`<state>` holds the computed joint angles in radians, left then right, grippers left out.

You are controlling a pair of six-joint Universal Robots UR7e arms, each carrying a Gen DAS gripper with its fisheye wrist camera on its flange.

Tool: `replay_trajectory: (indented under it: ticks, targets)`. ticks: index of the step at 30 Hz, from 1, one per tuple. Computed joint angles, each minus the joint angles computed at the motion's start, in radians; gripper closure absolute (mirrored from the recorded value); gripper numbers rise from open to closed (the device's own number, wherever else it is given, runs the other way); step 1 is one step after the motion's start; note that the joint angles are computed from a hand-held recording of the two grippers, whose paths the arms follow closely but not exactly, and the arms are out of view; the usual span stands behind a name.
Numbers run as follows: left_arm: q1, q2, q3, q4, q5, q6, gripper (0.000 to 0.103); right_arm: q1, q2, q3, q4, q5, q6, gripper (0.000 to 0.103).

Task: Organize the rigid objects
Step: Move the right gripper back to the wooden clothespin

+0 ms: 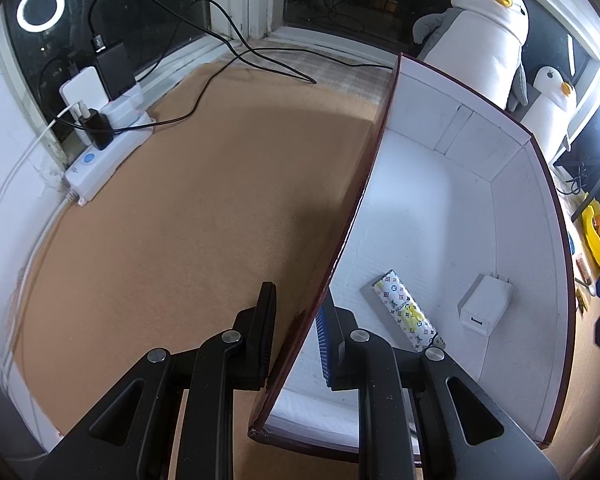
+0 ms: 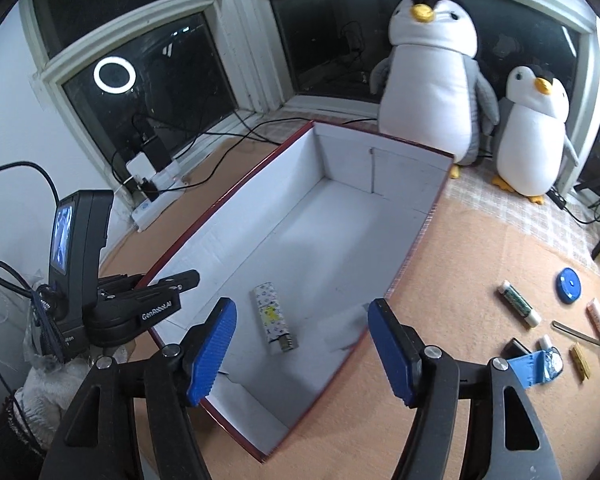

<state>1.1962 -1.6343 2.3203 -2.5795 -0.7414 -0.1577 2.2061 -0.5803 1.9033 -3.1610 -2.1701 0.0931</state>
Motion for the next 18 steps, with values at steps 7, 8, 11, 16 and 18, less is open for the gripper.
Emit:
replay_trajectory:
  ticks: [7, 8, 11, 16, 18]
  targets:
    - [-0.008, -0.003, 0.005, 0.006, 0.012, -0.004, 0.085, -0.020, -0.053, 0.098, -0.135, -0.041, -0.022, 0.038]
    - [-0.010, -0.003, 0.005, 0.008, 0.015, -0.006, 0.085, -0.023, -0.061, 0.113, -0.152, -0.052, -0.028, 0.038]
    - [-0.015, -0.003, 0.005, 0.016, 0.024, -0.012, 0.085, -0.047, -0.105, 0.175, -0.190, -0.055, -0.016, 0.038]
    - [-0.023, 0.000, 0.003, 0.031, 0.040, -0.020, 0.085, -0.104, -0.184, 0.284, -0.239, -0.091, 0.015, 0.038]
    - [-0.028, 0.002, 0.002, 0.039, 0.049, -0.026, 0.085, -0.132, -0.217, 0.325, -0.251, -0.116, 0.025, 0.038]
